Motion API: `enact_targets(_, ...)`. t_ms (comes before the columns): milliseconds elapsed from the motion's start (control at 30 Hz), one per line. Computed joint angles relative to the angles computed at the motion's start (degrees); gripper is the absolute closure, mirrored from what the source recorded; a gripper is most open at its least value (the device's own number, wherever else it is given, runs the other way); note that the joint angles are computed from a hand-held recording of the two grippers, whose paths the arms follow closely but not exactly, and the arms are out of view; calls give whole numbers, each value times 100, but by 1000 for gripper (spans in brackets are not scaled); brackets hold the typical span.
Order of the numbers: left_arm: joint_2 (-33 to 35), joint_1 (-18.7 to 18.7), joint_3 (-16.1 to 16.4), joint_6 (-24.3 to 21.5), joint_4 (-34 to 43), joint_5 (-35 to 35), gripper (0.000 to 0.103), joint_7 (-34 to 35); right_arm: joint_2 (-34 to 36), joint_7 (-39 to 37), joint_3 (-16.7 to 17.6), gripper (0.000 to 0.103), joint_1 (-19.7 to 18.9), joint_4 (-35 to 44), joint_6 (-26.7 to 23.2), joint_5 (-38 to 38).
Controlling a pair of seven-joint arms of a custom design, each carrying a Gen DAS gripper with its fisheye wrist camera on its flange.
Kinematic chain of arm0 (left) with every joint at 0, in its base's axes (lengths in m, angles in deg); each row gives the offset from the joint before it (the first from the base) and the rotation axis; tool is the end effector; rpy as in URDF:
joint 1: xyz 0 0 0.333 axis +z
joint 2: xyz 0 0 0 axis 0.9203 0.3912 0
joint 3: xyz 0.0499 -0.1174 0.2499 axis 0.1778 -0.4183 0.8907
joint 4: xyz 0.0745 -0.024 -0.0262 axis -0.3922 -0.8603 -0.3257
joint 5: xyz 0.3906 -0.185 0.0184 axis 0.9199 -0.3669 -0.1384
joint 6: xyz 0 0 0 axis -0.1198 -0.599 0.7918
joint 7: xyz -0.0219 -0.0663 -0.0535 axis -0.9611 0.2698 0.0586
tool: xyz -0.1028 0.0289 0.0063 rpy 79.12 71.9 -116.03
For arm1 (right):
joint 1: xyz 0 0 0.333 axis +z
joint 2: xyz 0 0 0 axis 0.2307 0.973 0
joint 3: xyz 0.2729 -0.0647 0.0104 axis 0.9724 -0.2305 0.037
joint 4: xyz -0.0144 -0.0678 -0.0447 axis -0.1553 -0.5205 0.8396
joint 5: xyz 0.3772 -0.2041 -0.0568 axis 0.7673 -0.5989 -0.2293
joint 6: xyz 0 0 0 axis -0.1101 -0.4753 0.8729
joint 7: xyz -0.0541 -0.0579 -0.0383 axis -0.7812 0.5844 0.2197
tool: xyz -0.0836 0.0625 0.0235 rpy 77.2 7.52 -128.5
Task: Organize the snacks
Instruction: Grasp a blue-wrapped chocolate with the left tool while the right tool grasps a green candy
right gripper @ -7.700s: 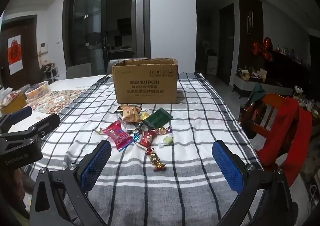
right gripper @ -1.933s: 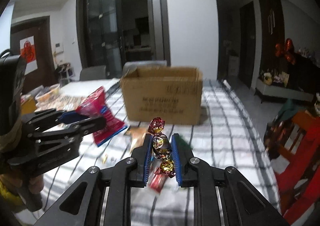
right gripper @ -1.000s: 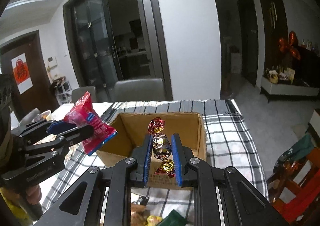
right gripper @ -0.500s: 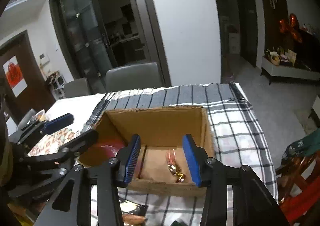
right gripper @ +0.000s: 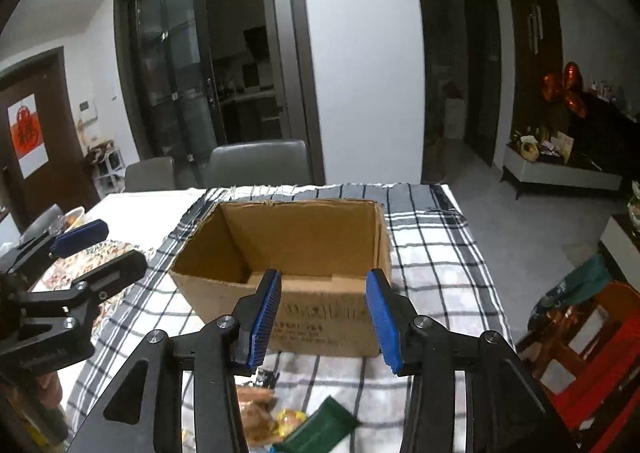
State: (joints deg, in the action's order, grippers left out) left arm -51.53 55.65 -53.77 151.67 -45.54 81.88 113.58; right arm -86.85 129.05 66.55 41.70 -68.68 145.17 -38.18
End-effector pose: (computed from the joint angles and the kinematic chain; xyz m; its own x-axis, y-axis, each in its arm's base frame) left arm 0.4935 -0.1930 0.6487 -0.2517 -0.9662 -0.0558 -0.4757 0.1738 -0.8623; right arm 0.5146 0.4094 0.6203 0.1462 -0.9847 -0.0946 -0.5378 0.0012 -0.8431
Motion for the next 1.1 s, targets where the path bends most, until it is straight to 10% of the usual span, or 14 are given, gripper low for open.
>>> enact_targets(567,-2014,182,-567,1129,-2129,831,29,-720,-1905,1357,959,58,-685,-2178,20,-763)
enact_targets(1100,-2375,-976,1,709,-2985,395,35,-465,-2688,1243,1509,58,-1006,-3406,381,142)
